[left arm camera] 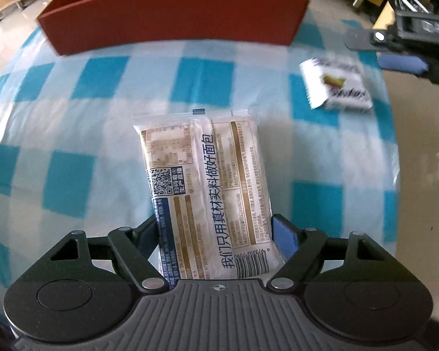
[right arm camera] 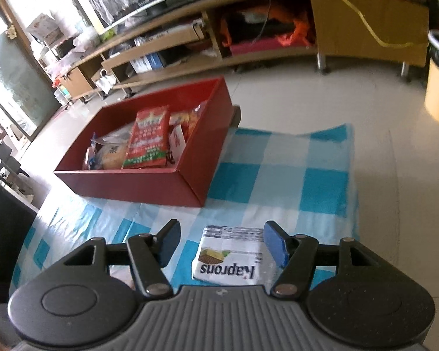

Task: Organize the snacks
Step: 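Close left gripper on white bread packet while right gripper grasps Kaprons packet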

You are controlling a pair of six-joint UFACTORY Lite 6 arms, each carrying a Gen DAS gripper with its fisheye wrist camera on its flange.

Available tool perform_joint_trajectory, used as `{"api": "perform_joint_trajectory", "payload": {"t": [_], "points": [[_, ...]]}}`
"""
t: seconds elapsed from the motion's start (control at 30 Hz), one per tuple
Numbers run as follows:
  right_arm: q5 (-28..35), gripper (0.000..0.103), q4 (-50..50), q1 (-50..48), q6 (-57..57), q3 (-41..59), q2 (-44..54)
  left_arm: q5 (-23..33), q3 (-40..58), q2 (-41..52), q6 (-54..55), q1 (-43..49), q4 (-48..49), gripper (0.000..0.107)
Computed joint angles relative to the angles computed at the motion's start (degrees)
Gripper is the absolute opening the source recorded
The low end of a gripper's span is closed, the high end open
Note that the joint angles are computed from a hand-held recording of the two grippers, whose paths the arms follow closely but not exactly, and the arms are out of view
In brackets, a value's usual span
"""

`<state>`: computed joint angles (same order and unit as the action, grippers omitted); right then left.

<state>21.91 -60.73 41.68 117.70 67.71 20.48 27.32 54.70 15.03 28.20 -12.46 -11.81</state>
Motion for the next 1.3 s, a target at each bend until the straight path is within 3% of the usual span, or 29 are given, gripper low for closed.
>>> {"api": "perform_joint_trajectory", "payload": {"t": [0.27,0.47,0.57,0.63,0.77,0.87,0.93,1.07,1.2,1.27,1.3], "points": [[-5.31,0.063,4.48,-4.54,-6.89,9.5,12.87,0.09,1.43,1.14,17.23,6.76,-8.85,0.085],[-7.24,0.068,9.31,0.03,-6.9,5.13,8.69,2.94,3.82,2.5,25.34,9.98,-14.66,0.084],[-2.22,0.068,12.7,4.24,-8.44,5.98,8.16,4.55,5.96,3.55,26.12,10.81,-15.64,0.085],[5.28,0.068,18.96,6.65,-17.29,11.72,11.14,4.49,7.85,5.08,24.81,10.35,-15.43,0.086],[12.16,0.072,25.19,8.12,-27.21,22.75,18.91,1.98,10.58,8.6,22.97,8.58,-15.98,0.091],[19.15,0.085,27.19,9.42,-32.77,31.73,24.96,-0.96,9.25,8.28,23.6,7.42,-16.17,0.095],[19.86,0.102,28.37,9.56,-35.22,34.95,27.73,-3.74,7.39,7.66,24.74,6.41,-15.89,0.097],[21.47,0.103,30.26,9.28,-36.32,37.46,29.24,-8.83,4.07,6.61,26.48,4.65,-15.25,0.103],[20.25,0.103,29.94,9.03,-38.2,36.48,28.68,-10.09,4.25,7.09,26.37,5.39,-15.66,0.103],[19.9,0.098,29.6,9.14,-38.13,35.44,27.91,-9.51,4.68,7.39,28.36,6.58,-17.46,0.102],[20.69,0.089,29.15,9.39,-37.54,35.41,27.69,-9.37,4.64,7.21,29.26,7.03,-18.21,0.101]]}}
